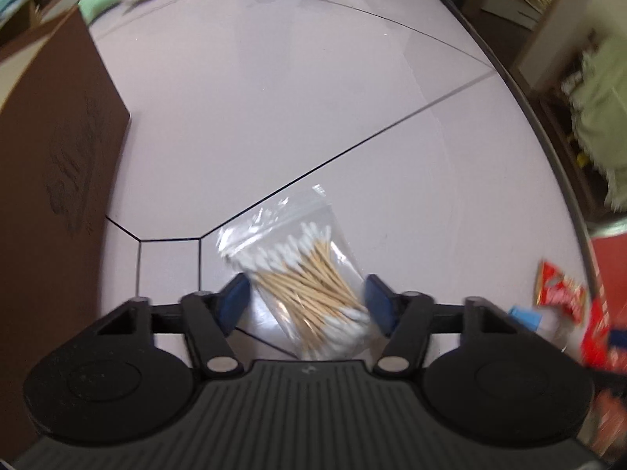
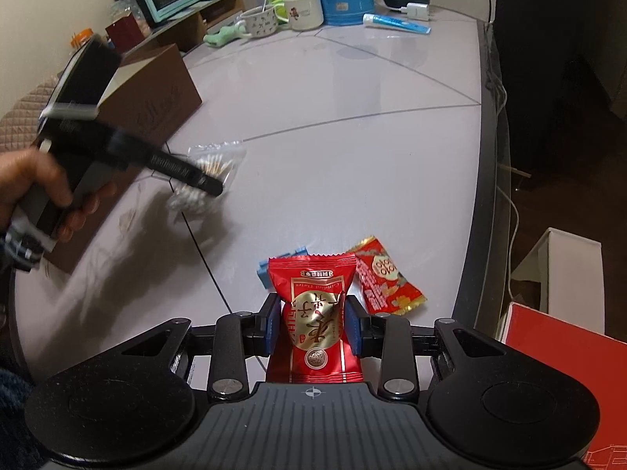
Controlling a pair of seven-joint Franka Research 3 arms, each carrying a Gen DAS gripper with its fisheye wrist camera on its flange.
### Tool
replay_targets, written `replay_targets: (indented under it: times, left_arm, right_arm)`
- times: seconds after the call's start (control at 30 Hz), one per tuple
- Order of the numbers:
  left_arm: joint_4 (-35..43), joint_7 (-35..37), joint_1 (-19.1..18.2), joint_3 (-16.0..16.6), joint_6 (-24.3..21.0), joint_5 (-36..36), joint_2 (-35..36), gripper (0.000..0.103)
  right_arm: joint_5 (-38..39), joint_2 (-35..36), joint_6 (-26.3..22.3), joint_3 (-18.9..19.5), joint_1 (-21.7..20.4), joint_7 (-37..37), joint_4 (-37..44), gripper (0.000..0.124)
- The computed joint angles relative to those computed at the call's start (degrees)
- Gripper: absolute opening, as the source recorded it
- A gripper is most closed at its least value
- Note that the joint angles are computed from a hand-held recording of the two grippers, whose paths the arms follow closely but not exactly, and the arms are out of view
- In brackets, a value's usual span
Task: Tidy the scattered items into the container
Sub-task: 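Grasp the cotton swab bag with the left tool, then carry the red packet with the right tool while the left tool carries the swab bag over the box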
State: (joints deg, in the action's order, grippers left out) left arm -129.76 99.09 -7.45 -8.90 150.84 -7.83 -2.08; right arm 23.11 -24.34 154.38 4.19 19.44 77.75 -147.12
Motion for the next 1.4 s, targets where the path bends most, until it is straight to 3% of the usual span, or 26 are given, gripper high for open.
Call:
replay_targets:
  times: [0.1, 0.33, 0.97, 1.4]
  left_arm:
    - [-1.7, 4.4, 0.0, 0.6, -0.7, -2.7, -1.9, 0.031]
    - [-7.0, 10.9, -1.8, 2.0, -2.5, -4.9, -7.9, 0.021]
    - [-15.8, 18.4, -7.3, 10.5, -0.4, -7.6, -27.7, 0.021]
    - [-17.5, 19.3, -3.9, 15.9, -1.2, -4.0, -35.5, 0.021]
  right_arm:
    - [0.0, 0.3, 1.1, 0.5, -0.1, 1.2, 0.2, 0.033]
    - [0.4, -0.2, 2.1, 1.1, 0.8, 3.6, 0.4, 0.033]
    - [-6.5, -1.4, 6.7, 5.9, 1.5, 13.7, 3.5, 0.033]
    - [-10.1, 5.0, 9.9, 8.8, 4.7, 16.7, 10.7, 0.033]
